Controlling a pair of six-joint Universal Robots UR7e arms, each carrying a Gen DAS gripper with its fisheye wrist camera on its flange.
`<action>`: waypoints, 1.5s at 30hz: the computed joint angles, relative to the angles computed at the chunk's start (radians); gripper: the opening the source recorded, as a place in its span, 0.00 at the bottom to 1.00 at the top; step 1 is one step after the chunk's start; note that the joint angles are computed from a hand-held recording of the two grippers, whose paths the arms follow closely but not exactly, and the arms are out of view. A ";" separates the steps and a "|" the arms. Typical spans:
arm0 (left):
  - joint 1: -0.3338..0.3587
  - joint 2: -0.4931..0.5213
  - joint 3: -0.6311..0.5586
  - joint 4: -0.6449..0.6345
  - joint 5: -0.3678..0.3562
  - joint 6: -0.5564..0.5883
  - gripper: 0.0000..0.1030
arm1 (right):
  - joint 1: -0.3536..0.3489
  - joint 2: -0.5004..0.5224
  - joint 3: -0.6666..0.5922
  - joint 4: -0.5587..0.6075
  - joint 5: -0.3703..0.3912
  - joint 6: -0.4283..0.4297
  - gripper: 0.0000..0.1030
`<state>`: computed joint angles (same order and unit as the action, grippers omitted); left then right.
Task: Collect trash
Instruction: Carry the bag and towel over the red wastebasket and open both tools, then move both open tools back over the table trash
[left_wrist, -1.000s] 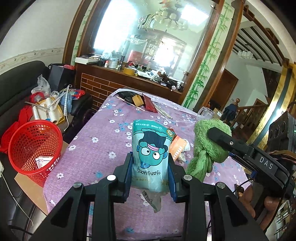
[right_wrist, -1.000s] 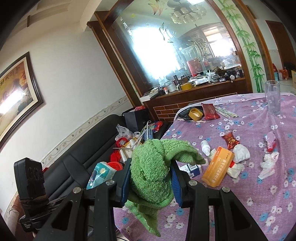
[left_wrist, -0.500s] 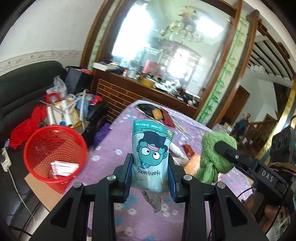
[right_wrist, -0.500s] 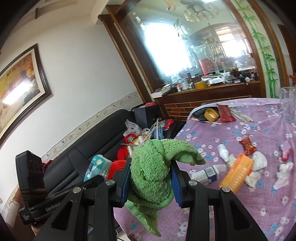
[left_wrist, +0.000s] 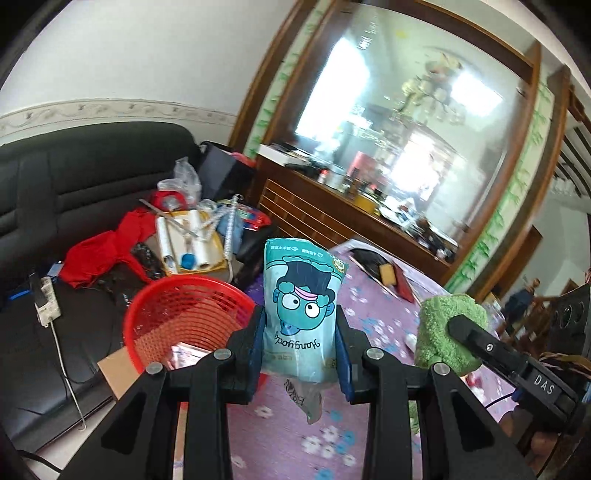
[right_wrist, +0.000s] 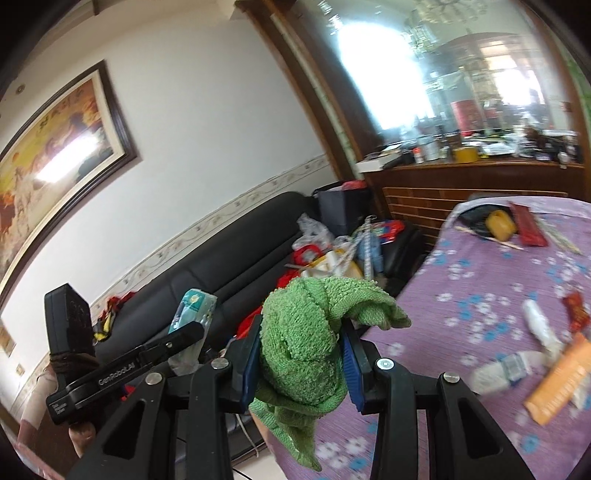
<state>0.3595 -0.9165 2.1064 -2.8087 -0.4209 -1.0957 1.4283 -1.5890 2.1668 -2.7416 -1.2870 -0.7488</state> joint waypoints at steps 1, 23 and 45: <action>0.005 -0.006 0.005 0.004 0.006 -0.006 0.34 | 0.015 0.024 -0.006 -0.005 -0.004 0.000 0.40; 0.216 -0.016 0.103 -0.199 -0.127 0.046 0.34 | 0.127 0.446 -0.127 -0.096 -0.166 0.021 0.40; 0.191 -0.037 0.089 0.017 -0.101 -0.076 0.62 | 0.074 0.473 -0.241 0.129 -0.065 0.194 0.72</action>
